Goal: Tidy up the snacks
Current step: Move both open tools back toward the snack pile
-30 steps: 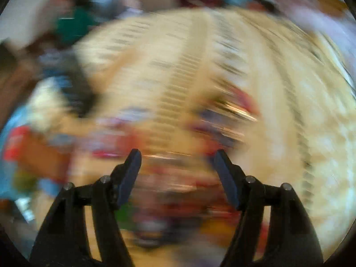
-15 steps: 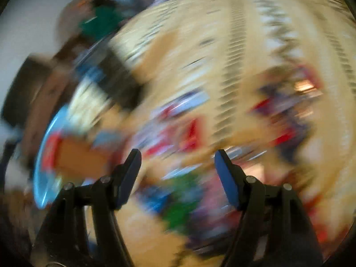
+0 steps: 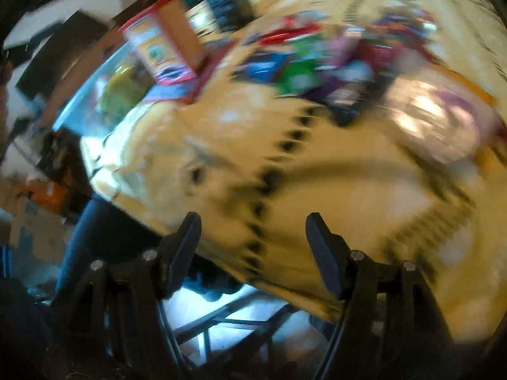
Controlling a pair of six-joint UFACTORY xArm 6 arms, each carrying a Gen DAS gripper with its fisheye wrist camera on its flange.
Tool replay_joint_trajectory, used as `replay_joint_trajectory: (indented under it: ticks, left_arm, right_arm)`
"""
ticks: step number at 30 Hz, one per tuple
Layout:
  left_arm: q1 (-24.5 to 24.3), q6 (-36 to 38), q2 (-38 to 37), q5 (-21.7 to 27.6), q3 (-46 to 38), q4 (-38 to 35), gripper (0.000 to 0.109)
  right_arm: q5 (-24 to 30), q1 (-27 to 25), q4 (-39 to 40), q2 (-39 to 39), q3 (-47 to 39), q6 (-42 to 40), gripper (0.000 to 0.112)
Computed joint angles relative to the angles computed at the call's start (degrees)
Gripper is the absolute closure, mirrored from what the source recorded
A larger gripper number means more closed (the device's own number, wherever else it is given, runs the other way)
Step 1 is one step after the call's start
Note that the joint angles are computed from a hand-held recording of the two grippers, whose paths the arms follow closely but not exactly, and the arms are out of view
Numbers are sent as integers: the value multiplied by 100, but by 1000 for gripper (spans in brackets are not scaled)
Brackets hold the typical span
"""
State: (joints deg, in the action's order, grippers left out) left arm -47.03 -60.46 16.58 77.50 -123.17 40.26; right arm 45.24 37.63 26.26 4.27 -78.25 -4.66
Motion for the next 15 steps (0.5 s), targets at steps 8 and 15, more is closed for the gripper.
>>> replay_joint_trajectory:
  ticks: [8,15]
  left_arm:
    - [-209,353,402,0,-359,-270,29]
    - [-178,253,150,-119,321,-487,29]
  right_arm:
    - [-1251,-845,-1228,-124,209,1149,42]
    - [-766,-765,-2098,819,-764,2332,32]
